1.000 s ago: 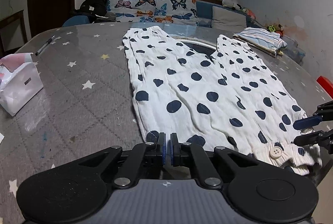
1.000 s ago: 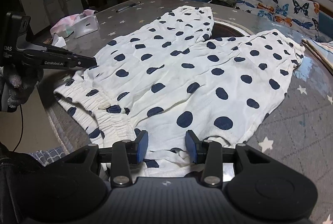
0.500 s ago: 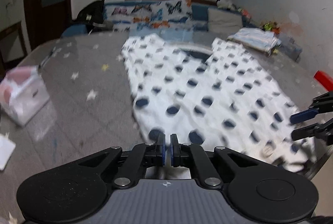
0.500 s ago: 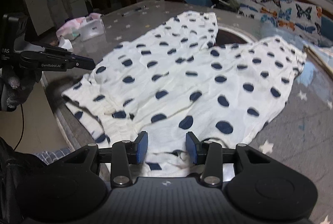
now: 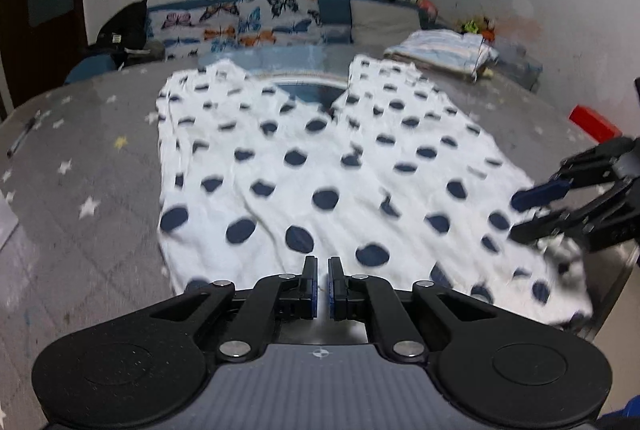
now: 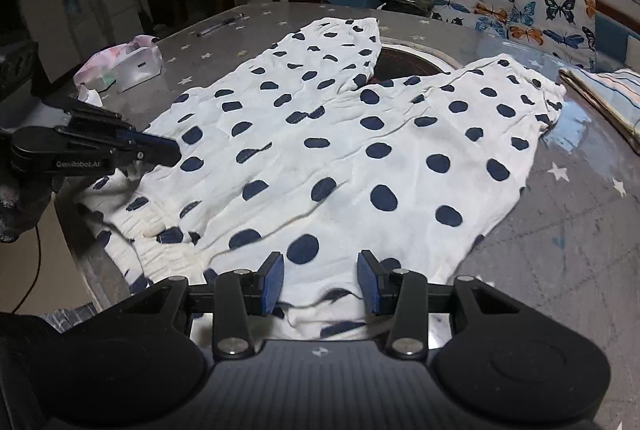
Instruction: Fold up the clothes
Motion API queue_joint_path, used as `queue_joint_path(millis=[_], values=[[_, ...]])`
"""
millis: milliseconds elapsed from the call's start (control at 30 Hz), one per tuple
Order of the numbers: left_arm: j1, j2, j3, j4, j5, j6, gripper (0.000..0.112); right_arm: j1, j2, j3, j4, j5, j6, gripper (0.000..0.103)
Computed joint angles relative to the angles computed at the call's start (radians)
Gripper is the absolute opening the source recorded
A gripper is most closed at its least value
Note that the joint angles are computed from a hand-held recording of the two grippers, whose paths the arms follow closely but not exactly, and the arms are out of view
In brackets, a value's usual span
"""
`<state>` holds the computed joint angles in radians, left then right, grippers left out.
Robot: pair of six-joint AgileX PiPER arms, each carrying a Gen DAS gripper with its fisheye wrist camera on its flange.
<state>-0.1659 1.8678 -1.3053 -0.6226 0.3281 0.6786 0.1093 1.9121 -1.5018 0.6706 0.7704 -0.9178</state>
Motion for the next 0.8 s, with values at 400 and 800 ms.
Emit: queue_joint_path(millis=[400, 800], values=[[0.005, -0.014, 0.012, 0.037, 0.003, -0.026, 0.006, -0.049, 0.057, -0.063, 0.042, 0.012, 0.034, 0.046], [-0.104, -0.048, -0.006, -0.245, 0.094, 0.297, 0.044, -0.081, 0.067, -0.095, -0.038, -0.057, 0.179, 0.052]])
